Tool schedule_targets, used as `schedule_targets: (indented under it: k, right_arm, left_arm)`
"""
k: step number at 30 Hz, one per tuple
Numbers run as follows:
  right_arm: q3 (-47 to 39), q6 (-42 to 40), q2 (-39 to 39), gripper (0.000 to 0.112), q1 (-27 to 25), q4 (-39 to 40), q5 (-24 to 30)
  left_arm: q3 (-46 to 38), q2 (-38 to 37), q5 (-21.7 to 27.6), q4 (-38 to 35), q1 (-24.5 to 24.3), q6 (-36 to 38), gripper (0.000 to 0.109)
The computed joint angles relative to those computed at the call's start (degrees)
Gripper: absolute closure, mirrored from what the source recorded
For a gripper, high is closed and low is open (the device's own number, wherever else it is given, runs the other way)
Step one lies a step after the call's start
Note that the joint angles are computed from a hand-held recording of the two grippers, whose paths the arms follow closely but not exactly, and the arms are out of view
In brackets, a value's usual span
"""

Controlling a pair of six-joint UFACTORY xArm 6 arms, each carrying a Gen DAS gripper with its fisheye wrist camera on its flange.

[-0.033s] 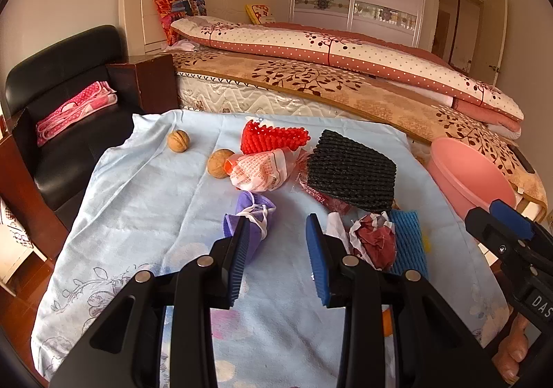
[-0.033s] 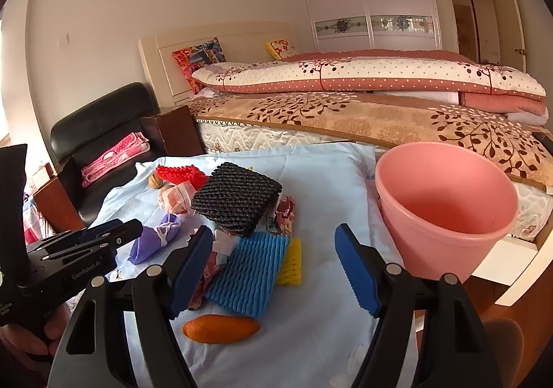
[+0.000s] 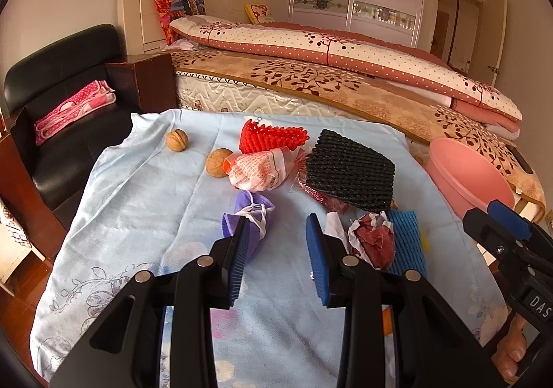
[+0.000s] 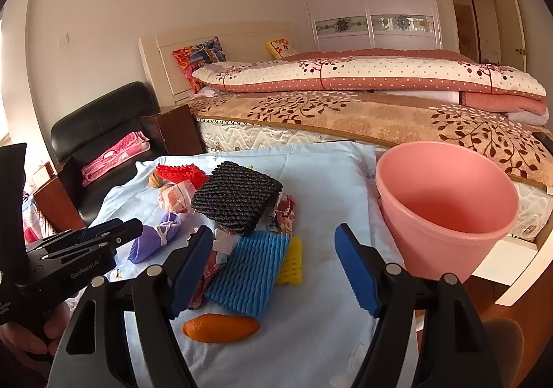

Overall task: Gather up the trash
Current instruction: 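Grasp the crumpled red-white paper with the left tool while the right tool grasps the blue foam net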

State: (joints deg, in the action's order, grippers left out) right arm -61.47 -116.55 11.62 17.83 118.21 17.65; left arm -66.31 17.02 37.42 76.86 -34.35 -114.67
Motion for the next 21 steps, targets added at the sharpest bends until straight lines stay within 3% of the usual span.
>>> schedule_targets:
  k: [11, 21]
  right_arm:
    - [-1.5, 4.2, 2.0, 0.04, -0.7, -2.3, -0.9]
    - [-1.9, 5.5, 2.9, 0.04, -1.9, -3.5, -0.9]
  left_arm:
    - [-0.6, 0.6, -12.7, 9.9, 2.5, -5.2, 0.074]
    - [-6.9, 7.0, -18.5, 1.0, 3.0, 7.9, 0.074]
